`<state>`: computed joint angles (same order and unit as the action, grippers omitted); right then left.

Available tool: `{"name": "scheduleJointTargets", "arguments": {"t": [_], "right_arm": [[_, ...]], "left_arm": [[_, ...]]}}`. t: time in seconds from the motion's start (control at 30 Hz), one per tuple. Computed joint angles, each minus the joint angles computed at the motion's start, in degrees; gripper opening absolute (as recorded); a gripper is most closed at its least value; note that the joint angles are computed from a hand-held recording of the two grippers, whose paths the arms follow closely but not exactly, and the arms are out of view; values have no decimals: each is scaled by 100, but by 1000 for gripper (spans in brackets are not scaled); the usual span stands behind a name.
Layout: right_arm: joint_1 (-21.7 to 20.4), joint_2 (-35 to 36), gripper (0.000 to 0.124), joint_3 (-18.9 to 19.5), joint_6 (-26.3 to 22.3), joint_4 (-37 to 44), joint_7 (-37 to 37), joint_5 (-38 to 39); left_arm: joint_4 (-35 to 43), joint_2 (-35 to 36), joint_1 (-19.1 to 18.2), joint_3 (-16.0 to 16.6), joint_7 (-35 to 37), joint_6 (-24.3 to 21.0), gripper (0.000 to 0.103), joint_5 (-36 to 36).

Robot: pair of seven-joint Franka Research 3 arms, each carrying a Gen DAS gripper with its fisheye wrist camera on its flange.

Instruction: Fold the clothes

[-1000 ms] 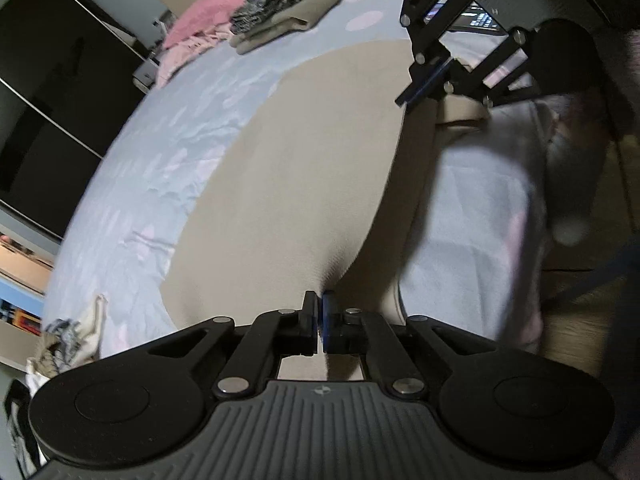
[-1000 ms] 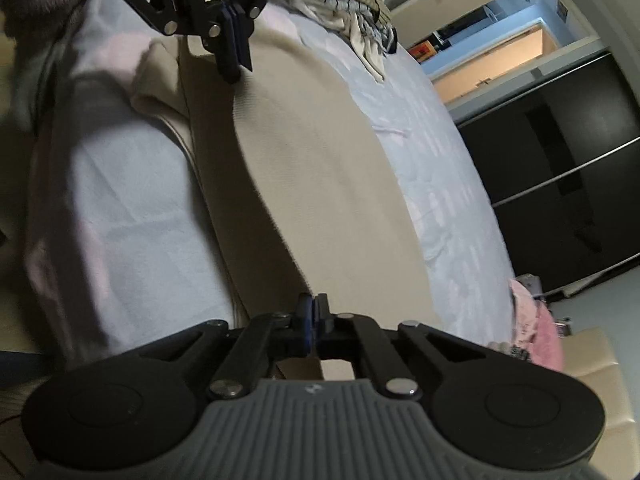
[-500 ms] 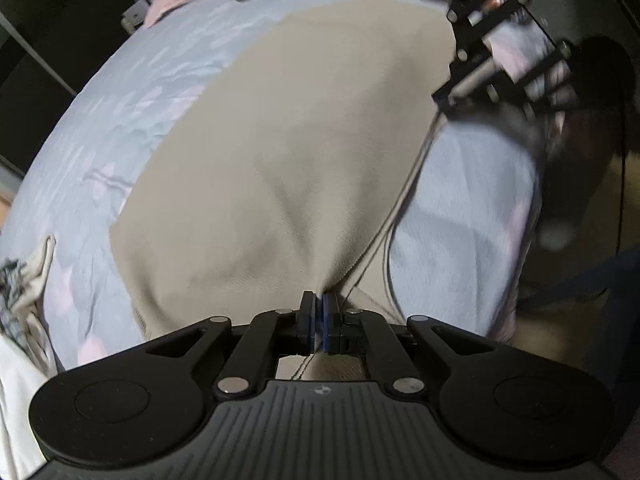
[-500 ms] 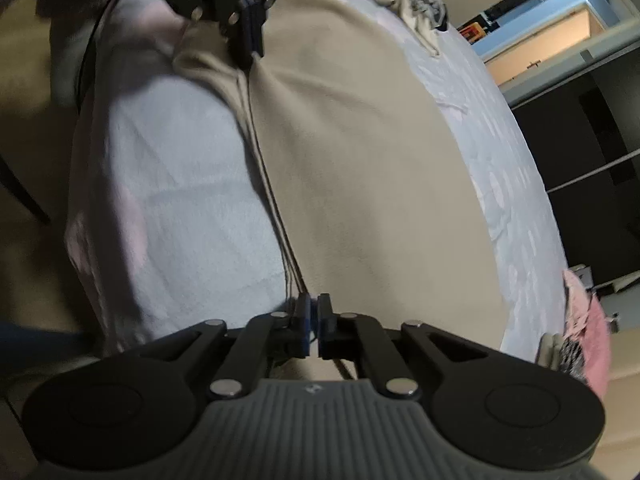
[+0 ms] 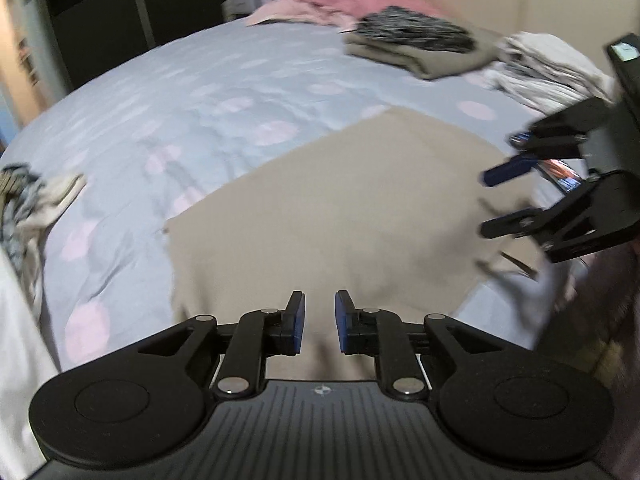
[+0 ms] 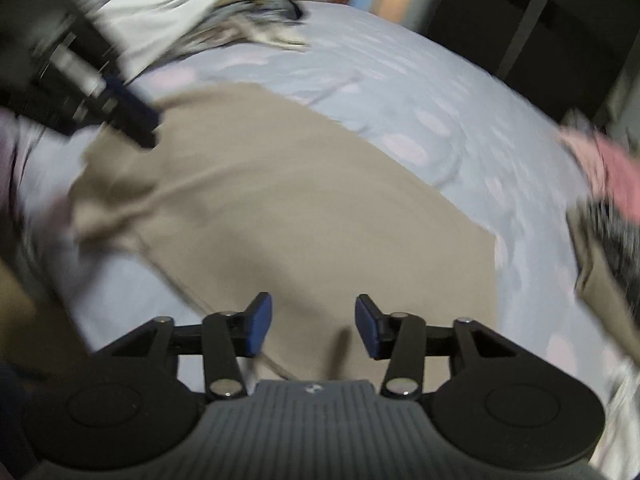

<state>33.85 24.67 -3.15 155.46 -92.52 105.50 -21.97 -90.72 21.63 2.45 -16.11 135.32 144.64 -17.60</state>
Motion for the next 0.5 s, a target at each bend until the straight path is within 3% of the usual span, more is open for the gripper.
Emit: {"name": "scheduleJointTargets", "arguments": {"t": [0.13, 0.3, 0.5], "right_arm": [[-415, 285, 56, 278, -543, 599, 19, 1025], [-932, 849, 60, 484, -1751, 1876, -167, 2166], [-1235, 1514, 61, 342, -2636, 3164, -84, 2535]], "left_arm": [[809, 465, -217, 250, -869, -408, 14, 496], [1775, 1052, -259, 297, -1665, -794, 14, 787], [2606, 1591, -302, 260, -1989, -1253, 14, 1080]]}}
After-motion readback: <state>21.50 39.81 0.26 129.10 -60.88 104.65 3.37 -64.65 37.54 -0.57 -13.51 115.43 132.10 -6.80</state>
